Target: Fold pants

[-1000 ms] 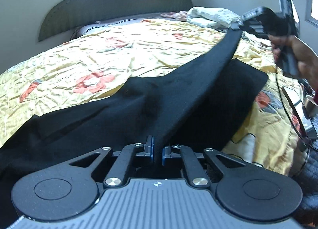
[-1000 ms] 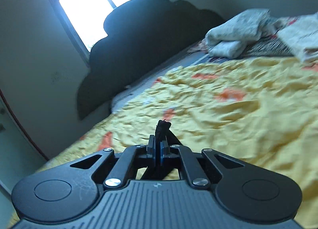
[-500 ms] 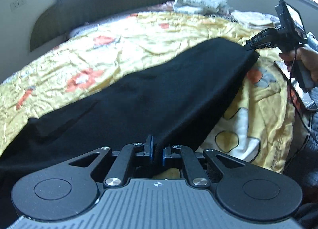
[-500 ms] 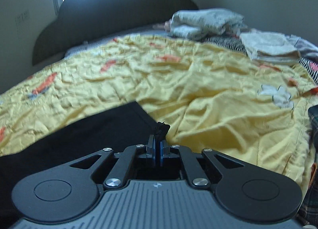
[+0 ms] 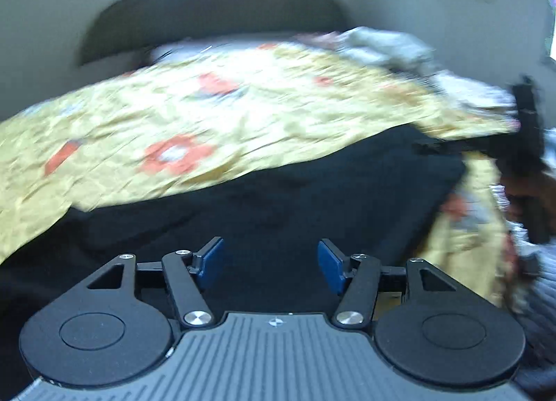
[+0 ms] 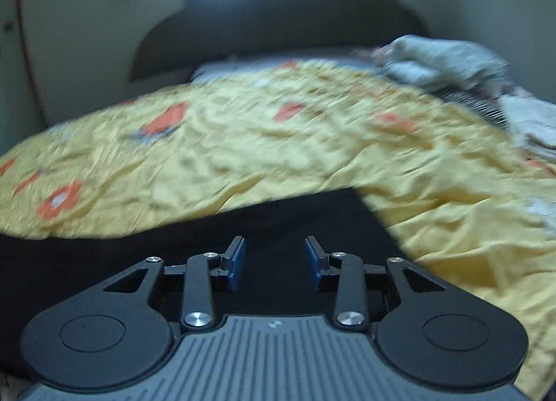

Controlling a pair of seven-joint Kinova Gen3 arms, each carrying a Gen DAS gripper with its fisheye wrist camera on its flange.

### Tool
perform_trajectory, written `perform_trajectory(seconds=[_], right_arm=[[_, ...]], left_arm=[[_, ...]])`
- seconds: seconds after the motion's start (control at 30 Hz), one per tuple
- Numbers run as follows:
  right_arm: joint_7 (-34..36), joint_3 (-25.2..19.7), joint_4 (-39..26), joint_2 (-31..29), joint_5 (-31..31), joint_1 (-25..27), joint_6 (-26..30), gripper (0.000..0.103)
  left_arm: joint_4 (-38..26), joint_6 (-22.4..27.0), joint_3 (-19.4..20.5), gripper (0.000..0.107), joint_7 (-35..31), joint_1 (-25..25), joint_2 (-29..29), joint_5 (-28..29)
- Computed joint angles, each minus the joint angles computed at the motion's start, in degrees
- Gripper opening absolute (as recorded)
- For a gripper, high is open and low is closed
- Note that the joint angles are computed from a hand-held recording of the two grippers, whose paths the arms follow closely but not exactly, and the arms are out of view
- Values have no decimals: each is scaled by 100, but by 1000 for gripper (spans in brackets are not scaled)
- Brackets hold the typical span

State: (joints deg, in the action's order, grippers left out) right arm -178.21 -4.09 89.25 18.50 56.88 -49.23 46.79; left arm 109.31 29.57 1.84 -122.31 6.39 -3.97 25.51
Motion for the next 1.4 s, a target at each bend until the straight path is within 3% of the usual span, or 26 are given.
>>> perform_trajectory(seconds=[0.1, 0.13, 0.2, 0.27, 0.33, 0.47, 0.57, 0.63, 0.77, 0.87, 1.03, 1.17, 1.27, 1.4], right_arm=[[236, -674, -208, 337, 49, 400, 625, 47], [129, -719, -202, 341, 147, 381, 858, 61], [-305, -490, -85, 266, 395, 30, 1315, 62], [-771, -73, 180, -42, 569, -476, 1484, 62], [-1237, 239, 386, -362, 448, -789, 1281, 62], [-2169, 1094, 884, -812, -8, -1453, 348, 62], [-2868, 1498, 1280, -982, -135, -1757, -280, 62], [-3334, 1238, 1478, -1021, -58, -1467, -613, 62], [-4266, 179, 1653, -902, 644, -480, -898, 63], [-4965, -596, 1681, -781, 1333, 298, -894, 63], [-6130, -1882, 1671, -514, 2146, 1583, -421, 63], [-6892, -2406, 1722, -263, 2869, 2058, 142, 62], [-7281, -2518, 1808, -227, 3154, 2296, 148, 62], [-7078, -2586, 1806, -226, 3103, 2467, 9, 51]], left_arm=[[-1, 37, 646, 60, 391, -503, 237, -699], [101, -105, 721, 60, 489, -472, 190, -932], [289, -413, 555, 61, 446, -121, 38, -1121], [320, -513, 153, 64, 283, 353, -82, -938], [403, -809, 103, 67, 391, 461, -162, -880], [452, -1098, 601, 69, 1153, 80, -130, -1436], [304, -791, 205, 69, 1007, 388, -1, -1136], [248, -694, 206, 69, 1017, 355, 59, -1059], [204, -640, 250, 69, 1278, 296, 68, -1181], [103, -483, 202, 70, 1235, 267, 107, -1002], [-93, -290, 300, 71, 1678, 207, 203, -1289], [-229, -220, 361, 73, 1985, 219, 282, -1513], [-271, -253, 424, 76, 2289, 266, 326, -1795], [-334, -208, 462, 76, 2532, 328, 398, -2022]])
